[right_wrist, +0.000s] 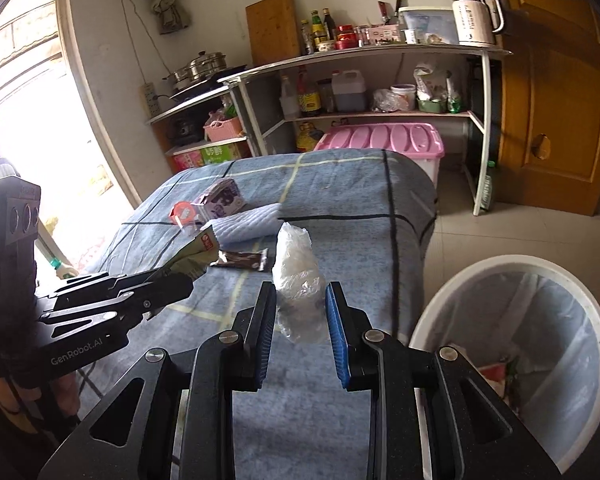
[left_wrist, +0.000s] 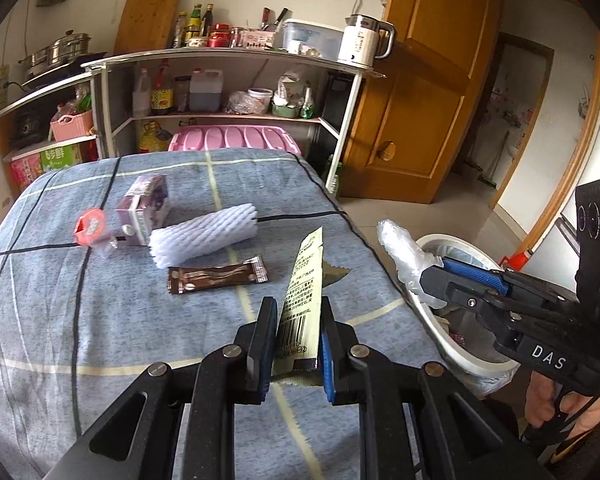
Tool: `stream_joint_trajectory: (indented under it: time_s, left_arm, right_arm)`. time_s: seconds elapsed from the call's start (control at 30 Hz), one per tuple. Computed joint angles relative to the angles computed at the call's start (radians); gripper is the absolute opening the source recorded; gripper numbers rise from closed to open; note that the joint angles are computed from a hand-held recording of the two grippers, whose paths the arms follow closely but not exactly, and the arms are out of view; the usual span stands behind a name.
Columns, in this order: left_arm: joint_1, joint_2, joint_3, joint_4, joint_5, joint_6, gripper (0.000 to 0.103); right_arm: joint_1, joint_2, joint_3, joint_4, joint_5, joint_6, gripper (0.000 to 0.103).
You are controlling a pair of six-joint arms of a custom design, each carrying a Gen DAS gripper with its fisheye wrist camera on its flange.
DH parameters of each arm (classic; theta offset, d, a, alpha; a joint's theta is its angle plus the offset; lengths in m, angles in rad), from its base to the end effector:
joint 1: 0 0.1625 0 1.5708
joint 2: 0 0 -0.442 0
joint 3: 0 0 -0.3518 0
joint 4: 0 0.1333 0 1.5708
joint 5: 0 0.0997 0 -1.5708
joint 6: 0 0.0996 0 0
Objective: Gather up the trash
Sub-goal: 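Lift the plastic bag and wrapper and carry both toward the bin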
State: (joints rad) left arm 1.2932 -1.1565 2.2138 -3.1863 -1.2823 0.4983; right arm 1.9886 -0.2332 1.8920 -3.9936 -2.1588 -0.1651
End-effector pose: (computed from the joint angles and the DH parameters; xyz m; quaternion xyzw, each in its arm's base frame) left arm 0.0223 -0.5116 0.2325 0.3232 0.8956 -0.2558 0.1674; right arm 0.2858 -0.4513 -0.0767 0.1517 -0.8817 0.3878 0.2218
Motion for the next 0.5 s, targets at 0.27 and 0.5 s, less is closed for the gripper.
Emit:
stream_joint_trajectory:
  time_s: [0.27, 0.5]
  left_arm:
    - [-0.082, 0.076, 0.035, -0.010, -0.040, -0.015, 0.020]
    - [-0.144, 0.158, 0.041, -0.015, -0.067, -0.036, 0.020]
  right_arm:
    - [-0.018, -0.043, 0.136, -0.150, -0.115, 0.026, 0.027]
    - [-0.059, -0.064, 0.237, -0.251, -0.186, 0.046, 0.027]
